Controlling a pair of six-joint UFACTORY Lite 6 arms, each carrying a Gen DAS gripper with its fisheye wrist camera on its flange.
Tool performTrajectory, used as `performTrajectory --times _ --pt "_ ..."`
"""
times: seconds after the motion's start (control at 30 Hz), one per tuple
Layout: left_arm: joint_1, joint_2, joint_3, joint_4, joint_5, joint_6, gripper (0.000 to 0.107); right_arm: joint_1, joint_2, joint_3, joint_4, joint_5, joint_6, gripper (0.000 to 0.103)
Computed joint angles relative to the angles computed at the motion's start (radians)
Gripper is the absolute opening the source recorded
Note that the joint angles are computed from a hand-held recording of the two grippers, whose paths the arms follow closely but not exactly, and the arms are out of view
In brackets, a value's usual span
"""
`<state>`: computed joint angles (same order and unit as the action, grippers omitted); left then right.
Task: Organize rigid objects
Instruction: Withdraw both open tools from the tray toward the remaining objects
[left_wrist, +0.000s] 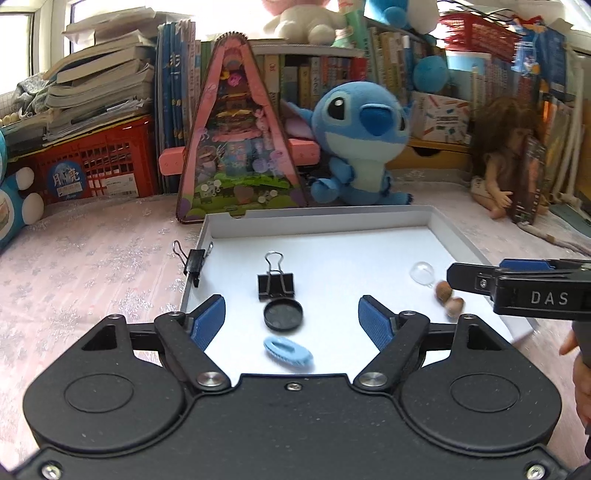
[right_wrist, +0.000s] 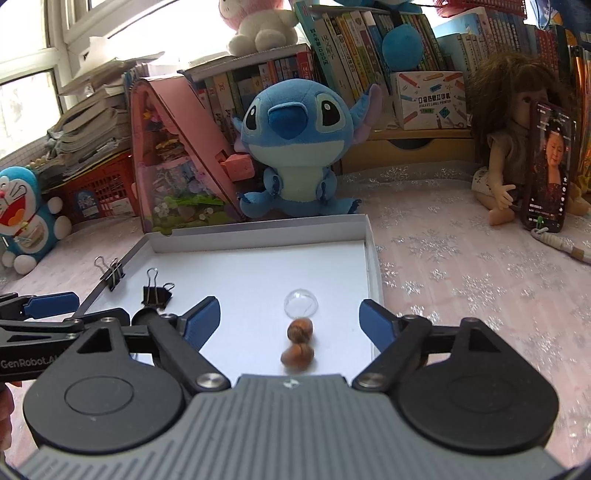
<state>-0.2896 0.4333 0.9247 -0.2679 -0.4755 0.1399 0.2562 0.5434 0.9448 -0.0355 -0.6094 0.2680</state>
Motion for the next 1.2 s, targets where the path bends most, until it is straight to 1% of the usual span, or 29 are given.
performTrajectory --times 0.3,0.5,0.77,0.97,1.17,1.2 --pt "-0.029 -0.11 -0.172 0.063 -0.06 -0.074 0.078 0.021 -0.094 -0.183 0.019 -0.127 -0.064 0.095" --pt "-0.054 -0.174 -0.271 0.085 -0.098 -0.09 0.078 0.06 -0.153 -0.294 0.078 -0.216 -0.154 0.097" --pt "-0.073 -0.243 -0.413 0.091 -0.178 -0.116 0.079 0.095 -0.206 -0.454 0.12 -0.351 -0.204 0.1" --pt "-0.067 -0.261 -0.495 0.106 -0.225 -0.155 0.079 0.121 -0.215 -0.547 0.166 -0.445 -0.234 0.102" --pt "-0.067 -0.226 -0.536 0.094 -0.288 -0.192 0.079 0.155 -0.178 -0.601 0.224 -0.532 -0.251 0.103" --pt "-0.067 -0.215 -0.544 0.096 -0.311 -0.211 0.08 0.157 -0.171 -0.608 0.226 -0.544 -0.252 0.103"
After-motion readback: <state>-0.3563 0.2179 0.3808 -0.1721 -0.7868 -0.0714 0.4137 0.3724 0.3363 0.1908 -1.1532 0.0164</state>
